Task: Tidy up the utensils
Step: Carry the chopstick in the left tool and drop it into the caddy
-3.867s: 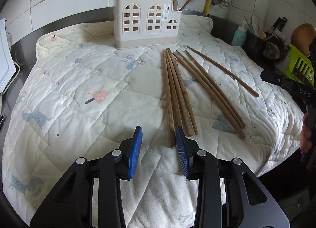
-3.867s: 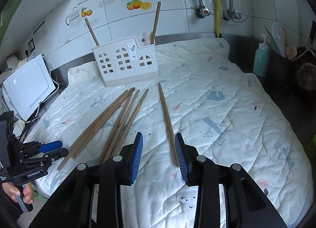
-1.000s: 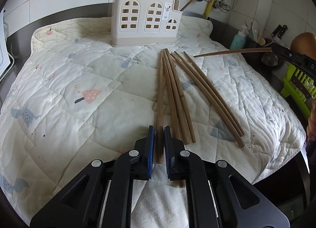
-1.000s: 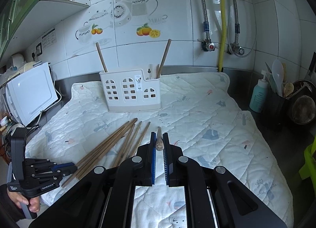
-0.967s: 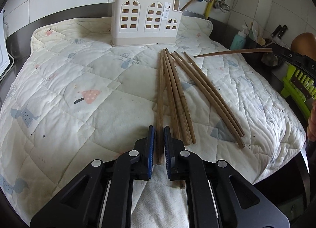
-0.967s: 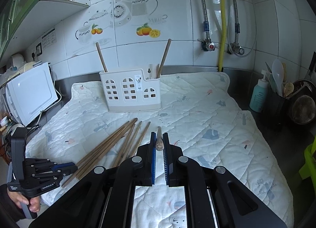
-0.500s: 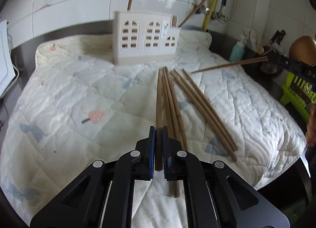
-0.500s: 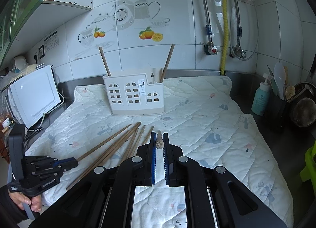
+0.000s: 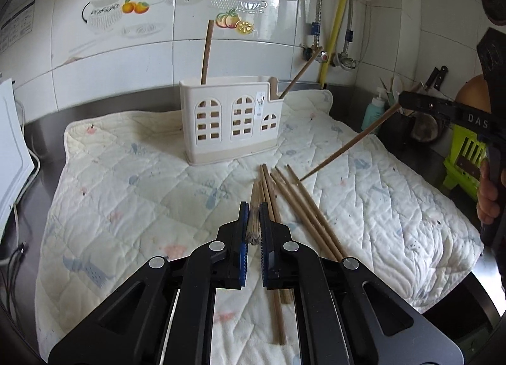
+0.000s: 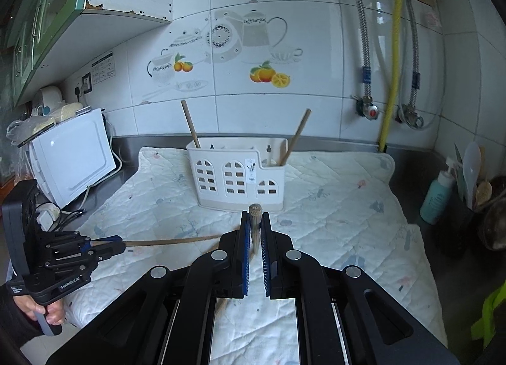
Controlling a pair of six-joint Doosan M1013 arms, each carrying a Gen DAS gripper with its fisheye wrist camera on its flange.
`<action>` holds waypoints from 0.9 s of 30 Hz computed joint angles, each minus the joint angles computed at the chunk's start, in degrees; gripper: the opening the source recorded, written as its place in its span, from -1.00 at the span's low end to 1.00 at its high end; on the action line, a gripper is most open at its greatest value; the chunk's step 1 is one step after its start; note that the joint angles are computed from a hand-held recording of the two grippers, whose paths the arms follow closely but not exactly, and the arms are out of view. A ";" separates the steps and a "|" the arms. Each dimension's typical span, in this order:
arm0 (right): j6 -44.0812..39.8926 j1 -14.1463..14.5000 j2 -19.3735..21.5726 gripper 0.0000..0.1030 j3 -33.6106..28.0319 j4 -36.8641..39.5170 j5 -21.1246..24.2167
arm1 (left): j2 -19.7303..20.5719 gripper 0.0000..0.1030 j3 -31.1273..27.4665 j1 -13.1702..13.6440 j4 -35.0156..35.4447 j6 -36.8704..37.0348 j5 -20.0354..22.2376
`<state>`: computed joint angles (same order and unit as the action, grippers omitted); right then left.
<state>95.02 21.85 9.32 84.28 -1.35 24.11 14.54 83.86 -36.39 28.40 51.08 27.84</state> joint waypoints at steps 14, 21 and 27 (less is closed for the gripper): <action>-14.48 -2.93 6.07 -0.87 -16.51 12.51 8.42 | 3.66 -0.91 -10.14 2.75 -6.32 8.39 3.60; -12.69 -3.14 9.84 -0.87 -23.75 10.83 9.93 | 4.86 -0.91 -14.47 3.30 -4.80 8.26 3.66; -9.19 -2.96 13.15 -0.87 -28.63 6.55 12.03 | 5.61 -0.91 -18.15 3.45 -0.70 5.74 2.63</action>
<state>85.83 18.89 22.47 55.65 5.20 36.14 20.14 65.72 -32.94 27.71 56.82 30.47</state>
